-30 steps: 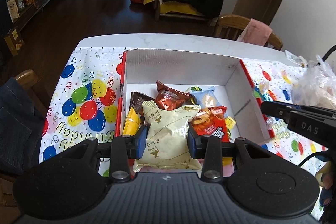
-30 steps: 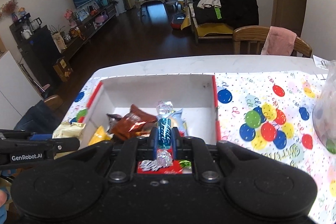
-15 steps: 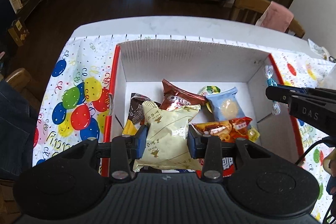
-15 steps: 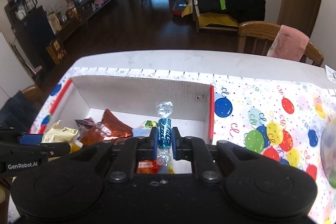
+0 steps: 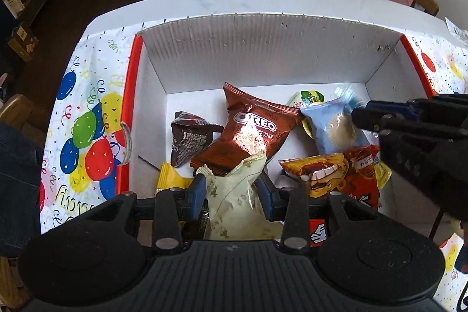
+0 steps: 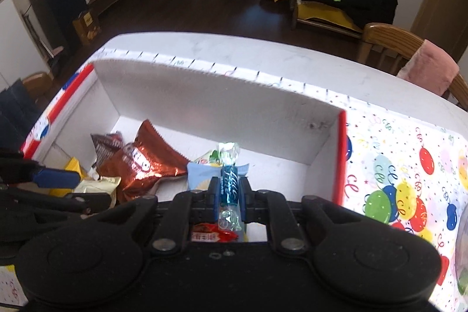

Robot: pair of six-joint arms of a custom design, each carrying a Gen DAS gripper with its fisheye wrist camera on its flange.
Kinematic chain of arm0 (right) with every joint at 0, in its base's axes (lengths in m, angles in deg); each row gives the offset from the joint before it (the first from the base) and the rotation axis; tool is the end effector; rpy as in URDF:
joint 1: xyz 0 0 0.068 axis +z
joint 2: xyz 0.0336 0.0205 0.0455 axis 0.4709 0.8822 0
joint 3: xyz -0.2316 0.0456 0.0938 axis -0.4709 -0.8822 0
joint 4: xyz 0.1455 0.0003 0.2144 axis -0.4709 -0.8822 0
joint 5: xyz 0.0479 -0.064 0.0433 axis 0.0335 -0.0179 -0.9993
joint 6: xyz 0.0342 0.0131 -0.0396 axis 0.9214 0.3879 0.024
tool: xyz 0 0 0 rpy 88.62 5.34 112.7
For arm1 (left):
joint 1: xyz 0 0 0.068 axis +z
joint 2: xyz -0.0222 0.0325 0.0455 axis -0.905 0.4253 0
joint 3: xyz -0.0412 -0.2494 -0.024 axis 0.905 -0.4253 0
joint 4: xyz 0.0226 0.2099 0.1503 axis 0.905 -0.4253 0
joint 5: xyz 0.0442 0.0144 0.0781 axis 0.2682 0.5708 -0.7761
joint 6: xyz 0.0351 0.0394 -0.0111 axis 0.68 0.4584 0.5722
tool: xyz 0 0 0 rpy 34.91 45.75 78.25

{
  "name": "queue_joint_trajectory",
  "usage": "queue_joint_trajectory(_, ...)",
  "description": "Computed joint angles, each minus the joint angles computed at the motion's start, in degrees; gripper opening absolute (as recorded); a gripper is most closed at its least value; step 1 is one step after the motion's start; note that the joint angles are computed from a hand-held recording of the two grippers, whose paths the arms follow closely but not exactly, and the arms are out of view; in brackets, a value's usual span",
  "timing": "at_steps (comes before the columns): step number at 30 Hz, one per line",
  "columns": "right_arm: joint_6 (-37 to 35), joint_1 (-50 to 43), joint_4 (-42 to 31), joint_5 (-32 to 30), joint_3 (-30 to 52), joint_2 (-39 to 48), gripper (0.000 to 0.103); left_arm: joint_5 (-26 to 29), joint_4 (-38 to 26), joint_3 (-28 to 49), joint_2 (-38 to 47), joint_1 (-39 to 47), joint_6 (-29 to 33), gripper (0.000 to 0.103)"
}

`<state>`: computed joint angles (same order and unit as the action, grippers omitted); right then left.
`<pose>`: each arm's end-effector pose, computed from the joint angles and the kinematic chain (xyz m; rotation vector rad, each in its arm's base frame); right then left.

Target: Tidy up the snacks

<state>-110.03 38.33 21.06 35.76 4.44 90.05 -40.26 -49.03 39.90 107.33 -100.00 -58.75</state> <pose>0.3800 0.0780 0.1318 -0.8464 2.4818 0.2705 0.2577 -0.1700 0.1206 -0.3656 2.7749 0.0754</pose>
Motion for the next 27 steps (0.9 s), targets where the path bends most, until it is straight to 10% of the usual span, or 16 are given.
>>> queue_joint_trajectory(27, 3.42, -6.55, -3.98, -9.83, -7.34, -13.2, 0.061, -5.52, 1.42, -8.2, -15.05, -7.04, -5.98, 0.057)
